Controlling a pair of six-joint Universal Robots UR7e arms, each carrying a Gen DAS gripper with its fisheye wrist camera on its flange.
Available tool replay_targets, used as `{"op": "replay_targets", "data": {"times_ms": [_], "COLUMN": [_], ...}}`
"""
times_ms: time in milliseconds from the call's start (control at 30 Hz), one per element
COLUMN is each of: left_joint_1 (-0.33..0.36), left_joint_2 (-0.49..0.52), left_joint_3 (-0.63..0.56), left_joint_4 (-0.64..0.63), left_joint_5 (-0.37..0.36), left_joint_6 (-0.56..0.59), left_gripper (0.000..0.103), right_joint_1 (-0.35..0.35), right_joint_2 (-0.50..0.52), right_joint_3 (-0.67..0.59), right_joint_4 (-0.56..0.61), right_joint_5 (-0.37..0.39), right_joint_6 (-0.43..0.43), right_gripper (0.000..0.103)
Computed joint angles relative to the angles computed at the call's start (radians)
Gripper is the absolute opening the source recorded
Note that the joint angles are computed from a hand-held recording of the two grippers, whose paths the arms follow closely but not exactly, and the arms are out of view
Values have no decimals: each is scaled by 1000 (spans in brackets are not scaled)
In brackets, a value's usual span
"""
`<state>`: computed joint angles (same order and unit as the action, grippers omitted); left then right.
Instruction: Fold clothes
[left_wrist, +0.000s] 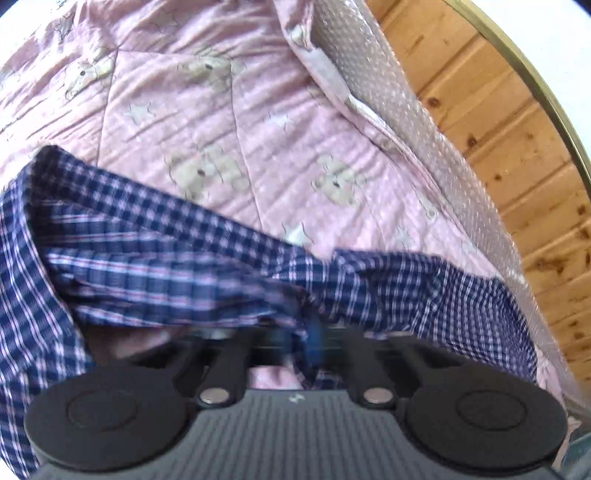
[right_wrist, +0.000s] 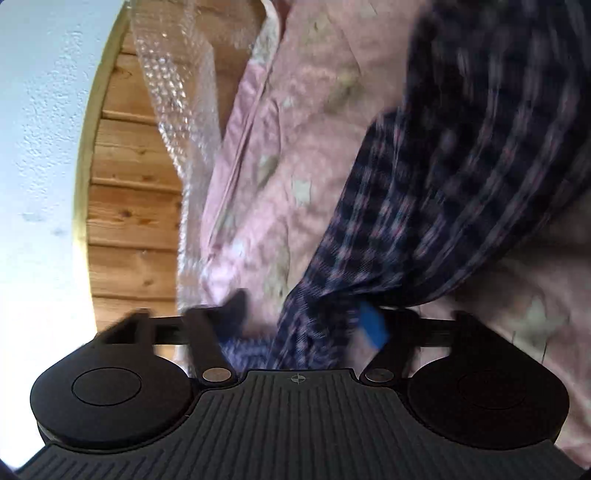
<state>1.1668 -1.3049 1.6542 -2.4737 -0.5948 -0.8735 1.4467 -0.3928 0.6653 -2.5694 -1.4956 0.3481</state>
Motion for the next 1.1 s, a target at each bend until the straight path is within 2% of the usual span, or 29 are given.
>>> {"op": "replay_targets", "data": {"times_ms": [67, 133, 200, 233, 267, 300, 333, 367, 433, 500, 567, 667, 767, 833, 900, 933, 1000, 1033, 1067, 1100], "left_joint_1": [-11, -24, -8, -1, 8, 6, 6, 6, -4, -28, -53, -98, -147, -174, -192, -199, -209, -214, -219, -230], "left_joint_2": [-15, -37, -46, -50, -51, -60, -71, -81, -106, -136, -158, -191, -201, -200, -187, -185, -178, -174, -169, -169], "left_joint_3": [10, 5, -14, -33, -47, -47, -34, -23, 4, 35, 43, 73, 92, 99, 100, 105, 117, 119, 121, 128], "left_joint_4": [-65, -70, 93, 198, 280, 321, 324, 327, 344, 354, 422, 465, 480, 486, 462, 438, 364, 334, 305, 274], "left_joint_5": [28, 36, 45, 47, 47, 43, 40, 37, 44, 54, 56, 41, 22, 12, 2, -5, -24, -25, -26, -13], "left_joint_6": [62, 93, 20, -31, -66, -95, -101, -107, -141, -158, -201, -242, -250, -244, -217, -195, -126, -93, -58, -32], "left_gripper": [5, 5, 7, 16, 25, 40, 41, 42, 48, 49, 50, 50, 50, 50, 50, 50, 50, 50, 49, 49], "right_joint_1": [11, 27, 61, 63, 58, 57, 51, 41, 16, -17, -47, -68, -62, -53, -35, -25, -6, 2, 9, 18], "right_joint_2": [24, 21, -7, -24, -39, -52, -68, -90, -138, -216, -264, -252, -160, -78, 25, 55, 76, 70, 40, -18], "right_joint_3": [-50, -53, -4, 26, 53, 77, 102, 126, 181, 296, 371, 327, 122, -63, -264, -318, -349, -325, -260, -155], "right_joint_4": [-8, -74, -129, -124, -108, -90, -63, -18, 44, -25, -127, -189, -69, 95, 223, 265, 282, 253, 191, 92], "right_joint_5": [-33, -44, -60, -83, -113, -148, -173, -179, -167, -76, -36, -95, -219, -295, -374, -420, -491, -514, -521, -502], "right_joint_6": [-82, -282, -492, -555, -575, -580, -566, -524, -439, -344, -224, -116, -104, -91, -122, -161, -284, -356, -417, -455], "right_gripper": [14, 9, 6, 6, 6, 10, 16, 29, 40, 71, 77, 77, 76, 71, 65, 61, 16, 12, 5, 5]}}
